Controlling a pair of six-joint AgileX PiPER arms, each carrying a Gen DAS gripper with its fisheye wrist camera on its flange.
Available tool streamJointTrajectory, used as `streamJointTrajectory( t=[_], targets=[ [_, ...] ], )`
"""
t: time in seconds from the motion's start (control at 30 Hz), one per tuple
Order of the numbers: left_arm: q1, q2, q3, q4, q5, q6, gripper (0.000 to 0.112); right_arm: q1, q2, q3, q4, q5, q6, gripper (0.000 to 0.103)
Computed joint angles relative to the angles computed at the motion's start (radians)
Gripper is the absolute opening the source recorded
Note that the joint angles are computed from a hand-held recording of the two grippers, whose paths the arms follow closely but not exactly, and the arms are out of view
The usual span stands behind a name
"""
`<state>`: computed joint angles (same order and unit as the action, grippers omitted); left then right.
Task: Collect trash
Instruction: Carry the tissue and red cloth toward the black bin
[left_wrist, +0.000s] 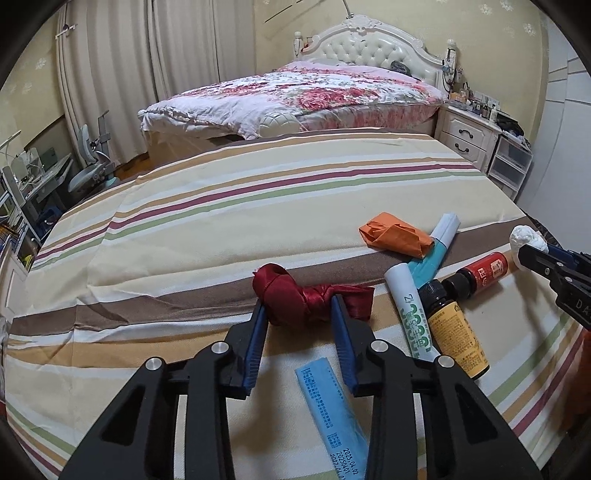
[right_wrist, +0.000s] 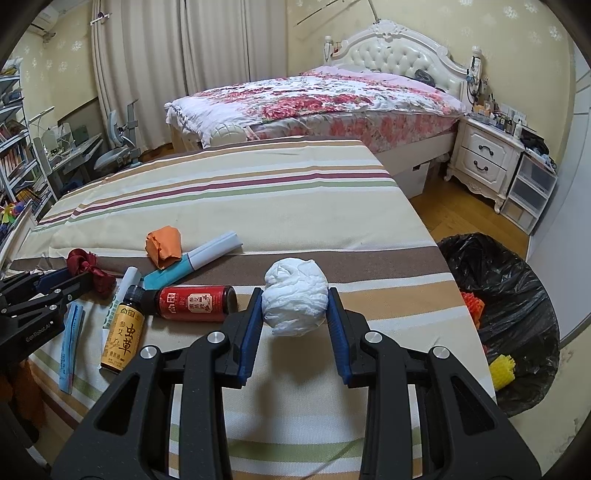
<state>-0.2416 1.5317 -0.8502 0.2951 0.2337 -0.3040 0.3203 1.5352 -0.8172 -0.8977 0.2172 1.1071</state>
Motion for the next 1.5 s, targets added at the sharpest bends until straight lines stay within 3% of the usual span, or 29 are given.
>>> streamJointTrajectory(
  t=[0.13,0.5,0.6,0.77,0.9,1.17,1.5],
  targets=[
    [0.002,-0.039,0.007,0.008,-0.006,-0.025,0.035,0.001,-0.021,0.012,-0.039,0.003,0.038,0.033],
    [-0.096,-0.142,-0.002,0.405,0.002,-0.481,0.035,0.009,-0.099,0.045,-0.165,0.035,0.147,0.033],
    [-0.152,-0.143,-0.022,0.543,0.016,-0.637,0.035,0.004,-0.139,0.064,-0.216,0.050,0.187,0.033],
    [-0.237,-0.107,-0.078,0.663,0.031,-0.772,0.035,-0.022,-0.211,0.091,-0.328,0.092,0.256,0.033],
    [-0.307,-0.043,-0.152,0.645,0.042,-0.768,0.035,-0.089,-0.260,0.107,-0.343,0.098,0.237,0.033],
    [-0.453,0.100,-0.317,0.660,0.051,-0.765,0.035,-0.313,-0.286,0.120,-0.249,0.007,0.090,0.033],
    [-0.558,0.304,-0.557,0.480,0.097,-0.532,0.035,-0.553,-0.219,0.127,-0.152,-0.130,-0.052,0.033]
  ],
)
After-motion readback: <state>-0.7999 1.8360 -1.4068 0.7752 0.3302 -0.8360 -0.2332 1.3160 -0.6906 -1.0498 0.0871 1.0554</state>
